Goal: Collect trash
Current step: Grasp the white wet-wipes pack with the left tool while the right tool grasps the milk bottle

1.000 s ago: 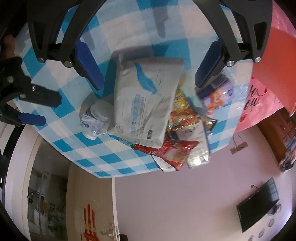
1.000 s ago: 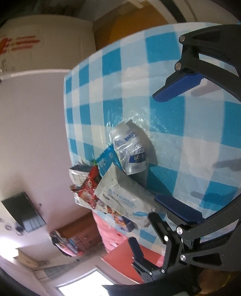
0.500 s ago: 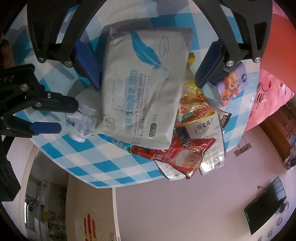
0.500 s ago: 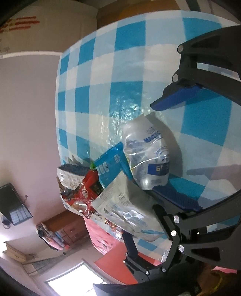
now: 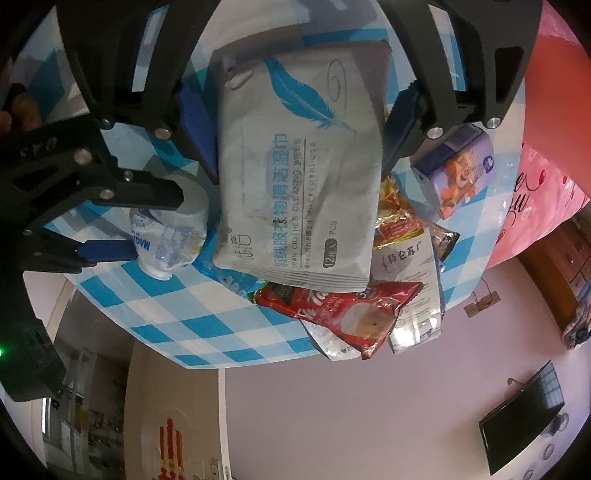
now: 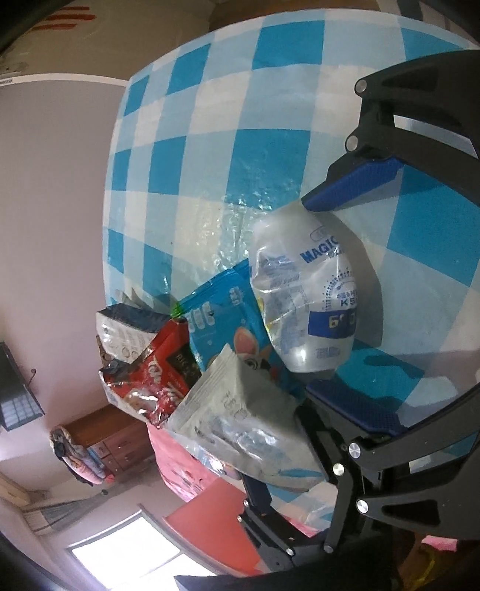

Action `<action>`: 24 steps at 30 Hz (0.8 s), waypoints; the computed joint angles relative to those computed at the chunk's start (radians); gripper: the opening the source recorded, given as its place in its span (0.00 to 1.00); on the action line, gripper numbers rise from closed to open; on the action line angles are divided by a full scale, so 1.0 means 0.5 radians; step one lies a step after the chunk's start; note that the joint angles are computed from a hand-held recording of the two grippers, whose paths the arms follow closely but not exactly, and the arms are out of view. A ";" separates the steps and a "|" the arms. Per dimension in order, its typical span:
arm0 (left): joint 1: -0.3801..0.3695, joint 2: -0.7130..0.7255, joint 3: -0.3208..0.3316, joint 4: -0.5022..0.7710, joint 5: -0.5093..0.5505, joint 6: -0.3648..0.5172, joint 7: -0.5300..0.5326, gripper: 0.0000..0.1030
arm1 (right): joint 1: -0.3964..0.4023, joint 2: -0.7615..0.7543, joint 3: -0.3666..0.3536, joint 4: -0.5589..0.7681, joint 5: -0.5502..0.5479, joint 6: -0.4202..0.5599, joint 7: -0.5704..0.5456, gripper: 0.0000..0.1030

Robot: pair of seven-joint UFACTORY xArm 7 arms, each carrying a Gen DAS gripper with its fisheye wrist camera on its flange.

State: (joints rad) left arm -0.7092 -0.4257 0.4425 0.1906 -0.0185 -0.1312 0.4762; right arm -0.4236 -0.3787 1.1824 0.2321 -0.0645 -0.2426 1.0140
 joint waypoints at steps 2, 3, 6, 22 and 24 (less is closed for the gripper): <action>0.000 -0.027 0.016 -0.006 -0.004 0.022 0.000 0.75 | -0.018 -0.022 0.030 -0.006 0.014 -0.007 0.020 0.89; -0.010 -0.044 0.033 -0.006 -0.013 0.043 0.004 0.74 | -0.020 -0.040 0.041 -0.009 0.018 -0.005 0.036 0.89; -0.001 -0.089 0.041 -0.020 -0.058 0.076 0.028 0.72 | -0.028 -0.067 0.063 -0.010 0.005 0.007 0.076 0.89; 0.282 -0.584 0.026 -0.143 -0.365 0.369 0.347 0.71 | 0.262 -0.312 -0.016 -0.038 -0.153 0.233 0.583 0.50; 0.330 -0.636 0.022 -0.150 -0.404 0.413 0.398 0.71 | 0.284 -0.288 -0.040 -0.028 -0.202 0.259 0.616 0.50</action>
State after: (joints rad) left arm -0.5443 -0.7439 0.4536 0.1159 -0.2205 0.0752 0.6751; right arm -0.2814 -0.5225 1.1624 0.2181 -0.1655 -0.1130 1.3218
